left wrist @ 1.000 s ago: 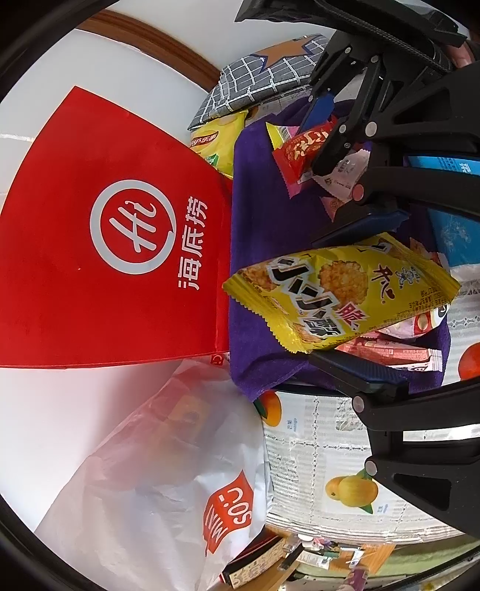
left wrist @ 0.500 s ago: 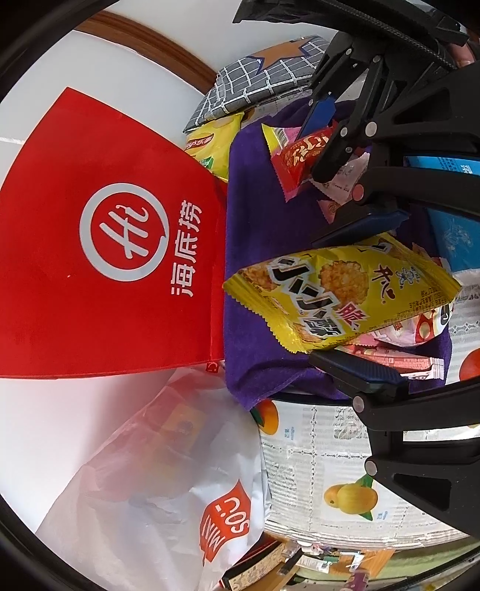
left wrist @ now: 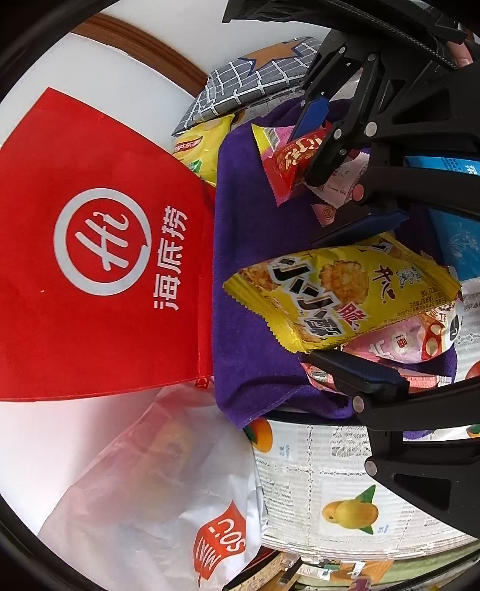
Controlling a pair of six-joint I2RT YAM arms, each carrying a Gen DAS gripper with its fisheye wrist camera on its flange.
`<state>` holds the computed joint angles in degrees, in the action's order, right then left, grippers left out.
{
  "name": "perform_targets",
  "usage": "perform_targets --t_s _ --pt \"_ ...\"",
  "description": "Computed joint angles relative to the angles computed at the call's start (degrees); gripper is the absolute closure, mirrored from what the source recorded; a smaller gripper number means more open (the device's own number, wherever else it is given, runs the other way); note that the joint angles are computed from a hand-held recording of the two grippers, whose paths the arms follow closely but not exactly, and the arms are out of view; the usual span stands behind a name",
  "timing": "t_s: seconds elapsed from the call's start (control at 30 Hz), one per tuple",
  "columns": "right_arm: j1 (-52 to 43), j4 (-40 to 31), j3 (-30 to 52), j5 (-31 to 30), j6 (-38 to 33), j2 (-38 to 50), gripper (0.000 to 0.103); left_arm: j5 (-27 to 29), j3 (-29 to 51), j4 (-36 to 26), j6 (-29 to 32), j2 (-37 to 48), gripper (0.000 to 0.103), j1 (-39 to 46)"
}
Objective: Organize snacks
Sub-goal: 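Lower the red candy pack and yellow snack bag onto the towel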
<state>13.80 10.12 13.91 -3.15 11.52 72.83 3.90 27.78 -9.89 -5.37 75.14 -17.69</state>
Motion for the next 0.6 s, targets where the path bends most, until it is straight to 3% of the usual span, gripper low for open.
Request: perform_targets --t_s 0.6 --pt "1.93 1.36 0.73 3.1 -2.37 3.7 0.061 -2.21 0.77 3.24 0.3 6.85 0.049 -1.74"
